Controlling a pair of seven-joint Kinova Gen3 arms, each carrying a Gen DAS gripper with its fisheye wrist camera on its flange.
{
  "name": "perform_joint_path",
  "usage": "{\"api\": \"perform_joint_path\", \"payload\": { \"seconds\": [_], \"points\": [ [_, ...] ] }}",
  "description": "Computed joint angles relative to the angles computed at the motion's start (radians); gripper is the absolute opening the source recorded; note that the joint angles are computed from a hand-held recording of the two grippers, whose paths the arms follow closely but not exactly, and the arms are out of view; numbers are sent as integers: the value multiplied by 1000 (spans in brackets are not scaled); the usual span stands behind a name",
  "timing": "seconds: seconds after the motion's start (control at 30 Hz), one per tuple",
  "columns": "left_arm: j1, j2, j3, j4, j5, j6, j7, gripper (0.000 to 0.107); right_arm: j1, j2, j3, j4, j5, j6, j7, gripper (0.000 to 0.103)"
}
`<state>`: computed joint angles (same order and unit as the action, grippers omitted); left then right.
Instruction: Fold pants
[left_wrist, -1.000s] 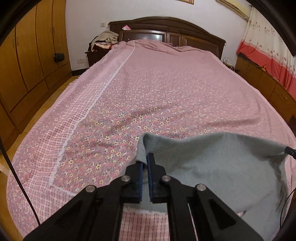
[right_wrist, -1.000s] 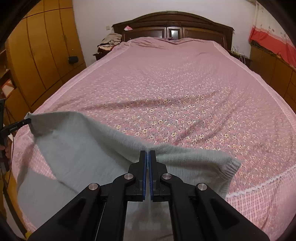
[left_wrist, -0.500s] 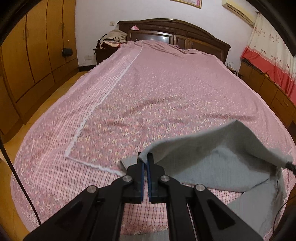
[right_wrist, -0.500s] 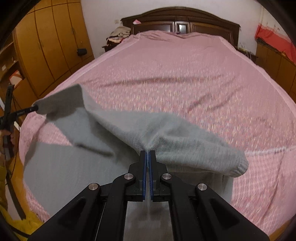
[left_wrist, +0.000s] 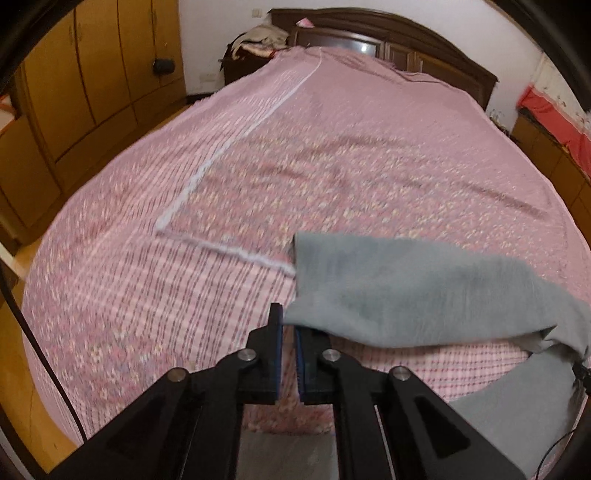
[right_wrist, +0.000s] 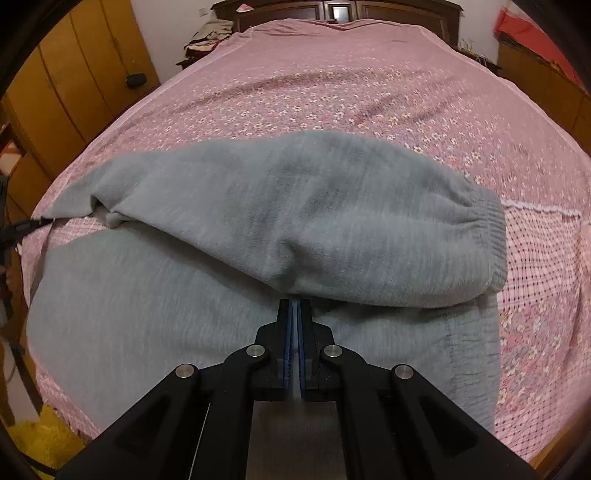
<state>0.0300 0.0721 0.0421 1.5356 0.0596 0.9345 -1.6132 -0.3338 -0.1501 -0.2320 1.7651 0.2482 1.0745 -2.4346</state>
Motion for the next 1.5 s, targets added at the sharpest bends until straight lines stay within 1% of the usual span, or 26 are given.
{"api": "perform_joint_path", "payload": {
  "seconds": [0.03, 0.07, 0.13, 0.2, 0.3, 0.37, 0.43, 0.5, 0.57, 0.6, 0.77, 0.87, 1.07, 1.2, 1.23, 1.27, 1.3, 1.33, 1.37, 1.4, 1.43, 1.47, 1.5],
  "points": [
    [-3, -2, -2, 7, 6, 5, 2, 5, 2, -3, 2, 4, -5, -5, -8, 4],
    [-6, -4, -4, 13, 13, 13, 6, 8, 4, -6, 3, 7, -9, -10, -14, 4],
    [-23, -11, -12, 26, 63, 27, -12, 15, 10, -13, 4, 14, -16, -19, -32, 5],
    [-43, -22, -21, 40, 122, 44, -25, 25, 16, -21, 4, 16, -25, -20, -48, 10],
    [-70, -38, -34, 56, 212, 77, -54, 27, 23, -34, -5, 12, -34, -11, -79, 17],
    [-78, -49, -36, 59, 257, 97, -70, 27, 24, -41, -21, 4, -23, 4, -109, 22],
    [-80, -57, -36, 60, 288, 108, -81, 30, 25, -50, -36, -1, -12, 18, -143, 28],
    [-80, -66, -36, 62, 326, 112, -96, 38, 25, -59, -49, -4, -5, 29, -179, 30],
    [-77, -71, -36, 61, 361, 105, -107, 43, 27, -71, -62, -2, 5, 32, -217, 30],
    [-73, -71, -33, 60, 365, 97, -104, 45, 28, -79, -70, 1, 11, 33, -239, 30],
    [-46, -44, -14, 39, 341, 64, -35, 46, 34, -101, -94, 17, 23, 43, -305, 30],
    [-31, -19, -4, 24, 307, 51, 25, 46, 39, -107, -99, 22, 23, 60, -338, 30],
    [-31, -8, 0, 33, 329, 25, 21, 46, 69, -150, -117, 39, 26, 85, -455, 30],
    [-41, -2, -2, 33, 350, 23, 3, 46, 99, -184, -85, 64, -11, 27, -495, 32],
    [-43, -3, -3, 34, 358, 22, -1, 46, 118, -189, -72, 74, -34, -2, -487, 33],
    [-47, -3, -4, 36, 365, 20, -8, 46, 156, -192, -73, 81, -66, -26, -465, 34],
    [-51, -3, -5, 37, 373, 19, -14, 46, 183, -196, -64, 95, -96, -62, -453, 35],
    [-54, -1, -6, 37, 380, 18, -19, 46, 192, -199, -40, 112, -127, -103, -455, 35],
    [-64, 16, -10, 27, 393, 17, -39, 46, 181, -202, -15, 132, -145, -143, -473, 35],
    [-67, 19, -9, 25, 397, 18, -43, 46, 155, -205, 27, 150, -164, -184, -504, 35],
    [-70, 18, -9, 26, 400, 18, -46, 46, 141, -209, 49, 170, -176, -225, -519, 35],
    [-73, 19, -8, 27, 402, 18, -49, 46, 147, -212, 56, 189, -192, -265, -523, 36],
    [-74, 20, -8, 26, 404, 18, -50, 46, 170, -214, 48, 207, -214, -306, -512, 36]
  ]
}}
